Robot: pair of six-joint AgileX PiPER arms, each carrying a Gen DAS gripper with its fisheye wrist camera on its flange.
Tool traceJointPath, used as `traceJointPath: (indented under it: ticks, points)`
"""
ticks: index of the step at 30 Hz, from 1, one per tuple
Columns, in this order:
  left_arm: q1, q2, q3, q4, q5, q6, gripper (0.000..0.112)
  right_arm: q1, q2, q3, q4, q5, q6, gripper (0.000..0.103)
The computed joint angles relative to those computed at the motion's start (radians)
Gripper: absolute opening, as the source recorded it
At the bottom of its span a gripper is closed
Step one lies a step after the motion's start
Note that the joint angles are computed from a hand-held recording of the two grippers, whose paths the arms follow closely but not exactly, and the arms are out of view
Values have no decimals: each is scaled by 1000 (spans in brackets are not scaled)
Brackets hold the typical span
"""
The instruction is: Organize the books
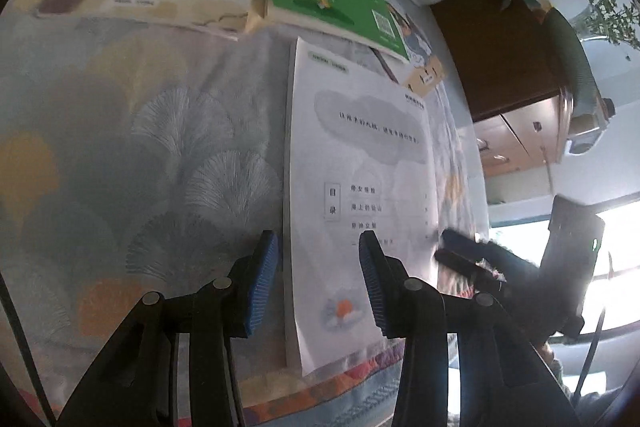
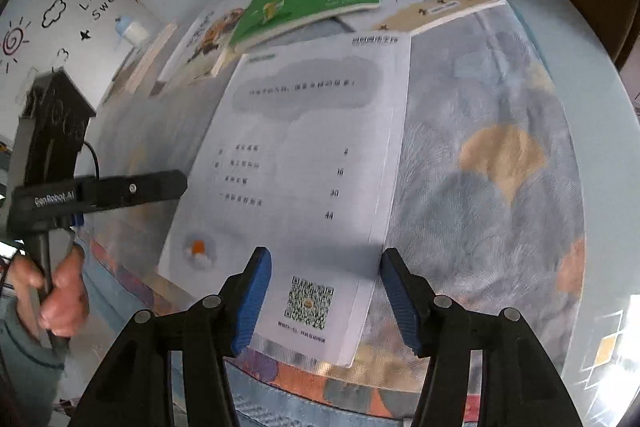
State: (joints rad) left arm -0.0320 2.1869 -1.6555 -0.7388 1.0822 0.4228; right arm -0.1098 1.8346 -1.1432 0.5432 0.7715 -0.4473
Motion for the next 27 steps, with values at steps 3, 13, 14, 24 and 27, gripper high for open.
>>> traceJointPath:
  ticks: [3, 13, 14, 24, 27]
  points:
    - [-26, -2, 0, 14, -10, -14, 38, -5, 33, -31, -58, -67, 56, 53]
    - [-41, -12, 39, -8, -55, -6, 38, 23, 36, 10, 37, -147, 16, 50]
    - [-39, -12, 40, -12, -54, -4, 38, 11, 39, 4, 65, -129, 4, 50]
    - [17, 10, 55, -100, -14, 56, 38, -166, -1, 0, 501, 142, -257, 50]
    - [51, -12, 71, -96, -12, 57, 38, -148, -24, -32, 570, 204, -270, 50]
